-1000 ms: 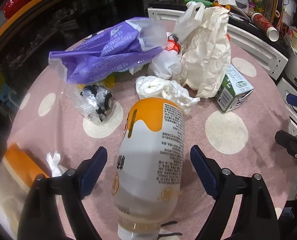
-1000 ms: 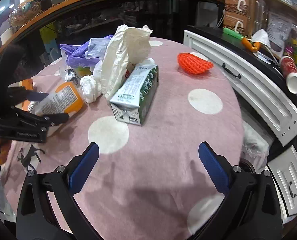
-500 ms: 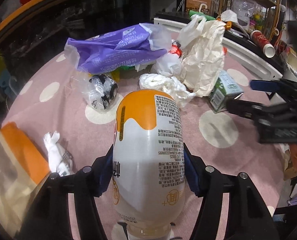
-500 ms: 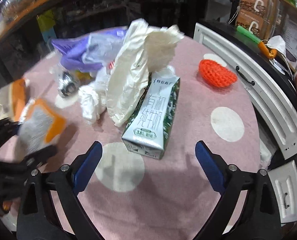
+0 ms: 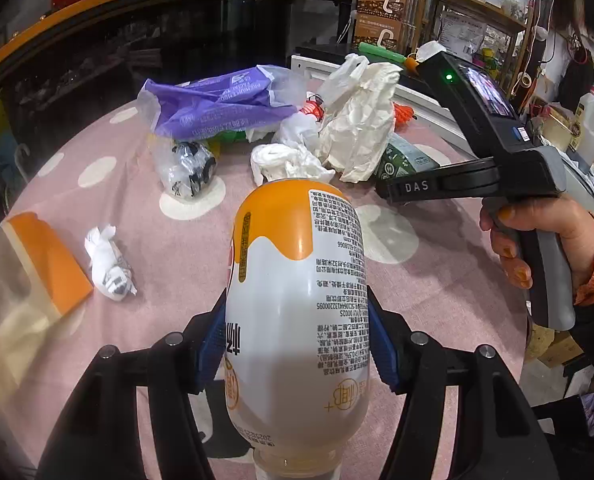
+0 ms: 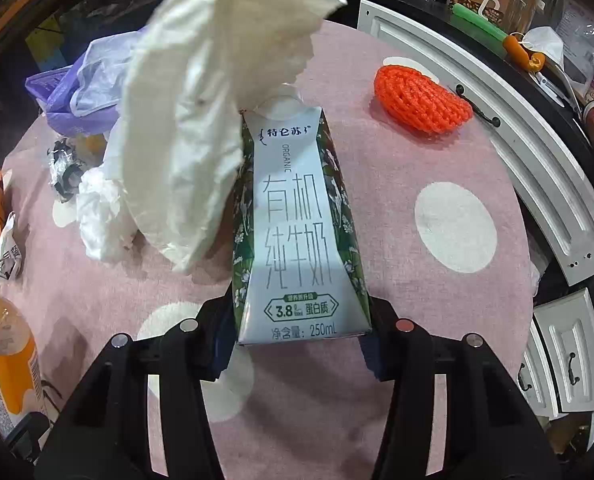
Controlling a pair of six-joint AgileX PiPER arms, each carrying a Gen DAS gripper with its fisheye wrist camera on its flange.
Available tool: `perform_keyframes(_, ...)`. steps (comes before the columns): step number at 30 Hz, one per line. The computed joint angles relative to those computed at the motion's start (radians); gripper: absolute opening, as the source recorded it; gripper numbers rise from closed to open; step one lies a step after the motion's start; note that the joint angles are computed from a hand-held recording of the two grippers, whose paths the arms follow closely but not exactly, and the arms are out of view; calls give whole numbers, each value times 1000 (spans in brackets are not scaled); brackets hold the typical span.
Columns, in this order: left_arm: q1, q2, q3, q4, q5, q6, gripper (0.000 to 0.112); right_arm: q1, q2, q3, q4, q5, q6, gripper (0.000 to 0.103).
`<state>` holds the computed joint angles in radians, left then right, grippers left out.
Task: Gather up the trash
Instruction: 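Grasp the white orange-capped bottle with left tool while right tool grasps the milk carton, then carry bottle and carton to the black bin and release both inside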
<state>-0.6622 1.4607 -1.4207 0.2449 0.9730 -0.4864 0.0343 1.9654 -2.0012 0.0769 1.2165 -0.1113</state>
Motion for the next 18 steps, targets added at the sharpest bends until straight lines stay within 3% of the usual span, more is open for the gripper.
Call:
perform_keyframes(10, -74, -54, 52, 49, -23, -83, 61, -80, -224, 324, 86, -142, -121, 50)
perform_keyframes(18, -156, -69, 65, 71, -37, -156, 61, -255, -383, 498, 233, -139, -301, 50)
